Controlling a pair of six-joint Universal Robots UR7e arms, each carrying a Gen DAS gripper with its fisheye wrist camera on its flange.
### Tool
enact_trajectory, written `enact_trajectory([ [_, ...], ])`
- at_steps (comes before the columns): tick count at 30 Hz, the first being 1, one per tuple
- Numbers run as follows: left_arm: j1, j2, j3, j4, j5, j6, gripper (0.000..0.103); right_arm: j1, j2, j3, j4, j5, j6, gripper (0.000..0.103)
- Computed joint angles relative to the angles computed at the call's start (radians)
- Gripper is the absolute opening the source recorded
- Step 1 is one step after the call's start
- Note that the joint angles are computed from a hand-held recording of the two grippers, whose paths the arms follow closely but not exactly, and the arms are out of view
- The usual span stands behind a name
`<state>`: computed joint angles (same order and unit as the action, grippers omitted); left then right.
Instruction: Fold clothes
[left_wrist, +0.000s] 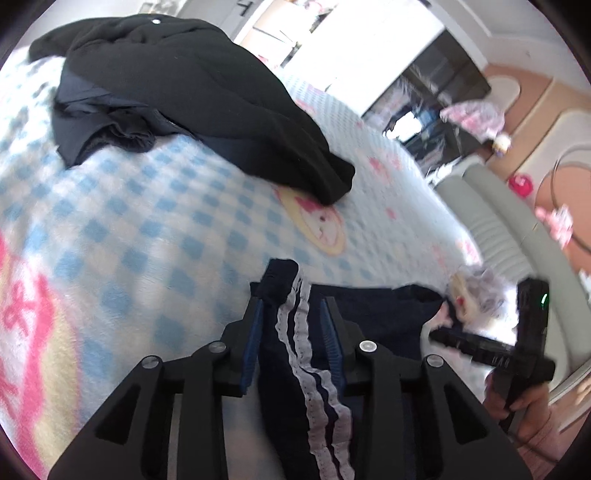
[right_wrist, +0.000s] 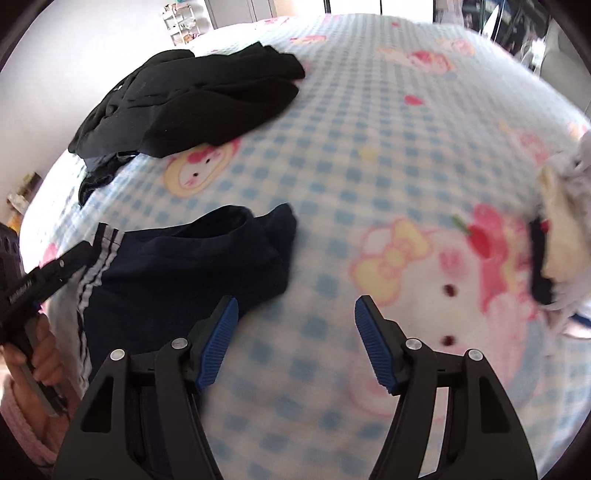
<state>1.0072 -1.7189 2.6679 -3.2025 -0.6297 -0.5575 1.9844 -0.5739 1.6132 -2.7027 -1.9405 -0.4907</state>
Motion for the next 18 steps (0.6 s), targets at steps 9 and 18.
enact_trajectory([
  [9,-0.01,-0.05,0.037,-0.128,-0.027,0.014,0.049,-0.015,0.069,-0.095,-0.065,0.013,0.127,0.066],
  [18,0.146,0.042,-0.118,0.077,-0.172,0.014,0.038,-0.037,0.147,-0.217,0.176,0.048,0.152,0.075],
])
